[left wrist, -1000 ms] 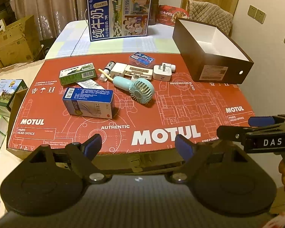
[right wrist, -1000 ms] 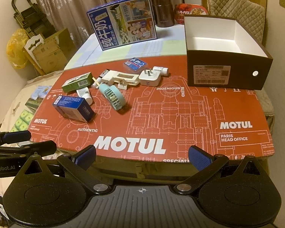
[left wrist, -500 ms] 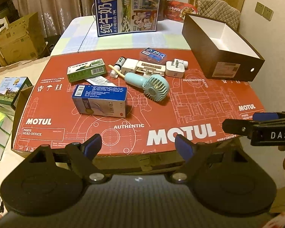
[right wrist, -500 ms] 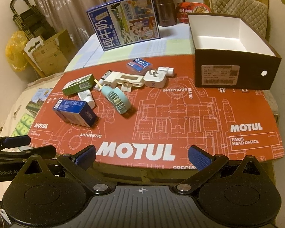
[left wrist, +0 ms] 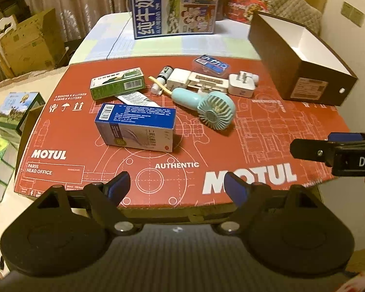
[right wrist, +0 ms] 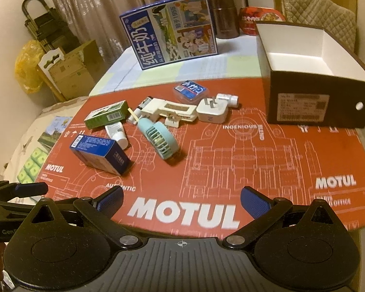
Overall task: Organize rigid objects
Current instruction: 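Move the left tool to the blue box while the right tool approaches the light-blue fan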
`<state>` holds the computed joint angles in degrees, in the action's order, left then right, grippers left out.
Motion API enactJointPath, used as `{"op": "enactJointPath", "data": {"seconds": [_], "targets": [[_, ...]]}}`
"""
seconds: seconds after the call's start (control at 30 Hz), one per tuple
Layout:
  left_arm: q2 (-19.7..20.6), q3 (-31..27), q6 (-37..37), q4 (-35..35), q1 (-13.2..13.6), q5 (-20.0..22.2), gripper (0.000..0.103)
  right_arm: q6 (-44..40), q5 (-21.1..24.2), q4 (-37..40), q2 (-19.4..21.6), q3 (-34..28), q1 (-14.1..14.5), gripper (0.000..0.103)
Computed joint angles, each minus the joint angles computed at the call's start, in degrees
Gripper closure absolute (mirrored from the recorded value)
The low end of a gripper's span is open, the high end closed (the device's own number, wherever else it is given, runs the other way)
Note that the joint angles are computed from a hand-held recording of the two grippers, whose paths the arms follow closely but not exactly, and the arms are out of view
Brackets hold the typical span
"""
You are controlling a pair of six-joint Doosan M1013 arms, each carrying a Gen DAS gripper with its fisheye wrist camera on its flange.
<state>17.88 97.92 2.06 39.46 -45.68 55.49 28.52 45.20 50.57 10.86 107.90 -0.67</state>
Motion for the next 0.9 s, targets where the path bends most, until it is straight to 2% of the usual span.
{"op": "enactJointPath", "data": {"seconds": [0.37,0.47,0.57,0.7,0.9], "targets": [[4.2,-4.3,-5.8,-0.2,3.2,3.7,0.022,-7.2,6.3,-1.9,8.5,-9.3,2.3,0.016],[5.8,-6.0,-6.7,-0.8,4.1,5.1,0.026,-8.9,8.5,-3.1,10.8,-12.0,2.9,0.02],[7.5,-7.5,-7.4,-0.7,4.7,7.6,0.026,-9.5,11.2,-4.6,13.1,-14.6,3.4,0.021],[9.3,-9.2,-6.7,-1.2,5.2,11.1,0.033,-10.5,13.4,-5.8,15.0,-17.0,4.0,0.021],[9.2,-8.6,-7.2,-2.3,5.6,13.8,0.033,-11.1,15.4,-6.7,16.7,-18.9,4.4,0.022]]}}
